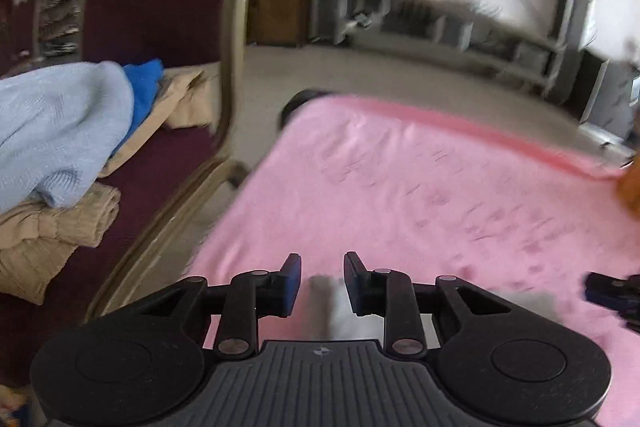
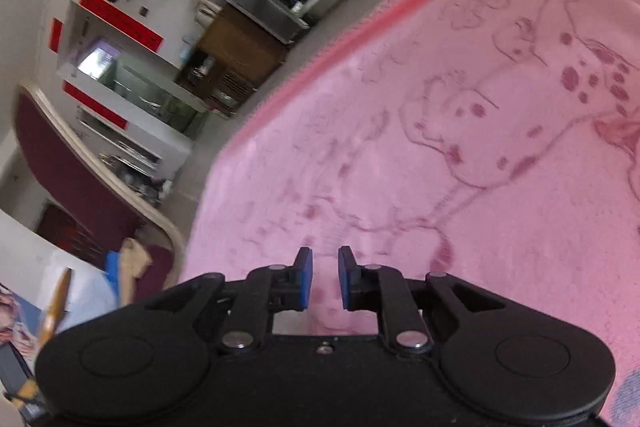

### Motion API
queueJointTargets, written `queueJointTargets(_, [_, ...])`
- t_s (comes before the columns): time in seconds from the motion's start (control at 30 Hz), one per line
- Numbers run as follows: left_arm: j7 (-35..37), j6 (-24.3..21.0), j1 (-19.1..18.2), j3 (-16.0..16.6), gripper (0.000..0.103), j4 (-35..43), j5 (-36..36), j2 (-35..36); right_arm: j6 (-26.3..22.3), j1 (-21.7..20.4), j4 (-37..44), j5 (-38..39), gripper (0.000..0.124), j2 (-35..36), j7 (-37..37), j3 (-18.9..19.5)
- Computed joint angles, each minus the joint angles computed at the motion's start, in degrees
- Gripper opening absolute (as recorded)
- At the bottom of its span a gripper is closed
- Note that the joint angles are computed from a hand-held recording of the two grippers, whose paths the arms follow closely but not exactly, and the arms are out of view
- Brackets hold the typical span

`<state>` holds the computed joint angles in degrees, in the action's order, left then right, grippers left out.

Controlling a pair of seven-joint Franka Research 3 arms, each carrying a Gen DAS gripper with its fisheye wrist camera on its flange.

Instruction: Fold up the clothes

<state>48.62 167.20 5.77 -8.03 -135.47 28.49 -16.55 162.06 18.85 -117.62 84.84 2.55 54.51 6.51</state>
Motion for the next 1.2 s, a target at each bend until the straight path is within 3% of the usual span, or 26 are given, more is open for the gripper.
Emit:
queueJointTargets(0.07, [13.7, -0.3, -8.0, 5.7, 0.028, 0.5, -9.6, 1.4, -4.9, -0.3, 0.9, 1.9, 0.015, 0.0, -2.5, -0.1])
queueJointTargets(0.1, [17.4, -0.9, -9.8, 6.6, 0.028, 1.0, -11.7, 2.3, -7.4, -0.4, 1.3, 1.8, 0.015, 0.2, -3.3, -0.1])
queueJointTargets(0.17, [20.1, -2.7, -9.1, 4.7, 0.028, 2.3, -11.3, 4.4, -12.5, -0.2, 2.7, -2.5, 0.015, 1.5, -3.3, 0.1])
queueJointTargets(0.27, [14.6, -3.8, -5.0, 0.7, 0.029, 3.9, -4.5, 6.4, -15.9, 0.0, 4.6, -6.8, 0.015, 3.8, -2.5, 0.8])
queueJointTargets(0.33, [8.3, -4.5, -2.5, -1.0, 0.035, 4.7, 1.7, 7.1, -14.9, -0.2, 4.7, -3.8, 0.013, 4.8, -2.8, 1.3])
queueJointTargets(0.4, [0.3, -5.7, -0.6, -1.9, 0.036, 5.9, 7.6, 8.1, -13.4, -0.4, 4.9, -0.7, 0.01, 5.7, -2.9, 1.6])
queueJointTargets(0.47, [-8.3, -8.1, 0.6, -2.4, 0.035, 7.4, 13.9, 8.7, -7.6, -0.3, 4.6, 2.5, 0.008, 5.7, -2.7, 1.6])
queueJointTargets(0.53, [-17.7, -13.6, 1.1, -3.1, 0.035, 9.1, 21.3, 8.7, -2.4, -0.3, 4.6, 4.6, 0.006, 5.6, -1.8, 1.5])
queueJointTargets(0.63, [-22.0, -16.6, 0.3, -1.3, 0.036, 8.4, 21.7, 6.1, 7.5, 0.7, 2.9, -1.1, 0.015, 4.2, 8.1, 1.2])
queueJointTargets(0.7, [-20.3, -16.5, -0.6, 0.3, 0.043, 6.0, 17.6, 2.2, 8.5, 0.3, 0.6, -4.3, 0.016, 1.2, 13.3, 0.8])
queueJointTargets(0.83, [-13.4, -13.1, -2.1, 2.0, 0.055, -1.3, 11.3, -7.8, 5.3, 0.4, -4.4, -11.7, 0.019, -6.6, 19.6, -0.2])
queueJointTargets(0.9, [-8.4, -12.3, -3.1, 2.7, 0.059, -5.4, 8.8, -13.1, 4.5, 1.3, -7.3, -15.4, 0.022, -11.5, 19.4, -0.7])
queueJointTargets(1.03, [2.5, -13.9, -7.9, 7.0, 0.059, -12.6, 0.0, -22.8, 4.6, 5.6, -15.0, -14.2, 0.031, -22.0, 15.2, -2.9])
queueJointTargets(1.2, [12.7, -16.1, -13.9, 12.9, 0.053, -18.5, -10.2, -31.8, -2.8, 8.4, -23.1, -14.9, 0.035, -32.6, 18.3, -6.1])
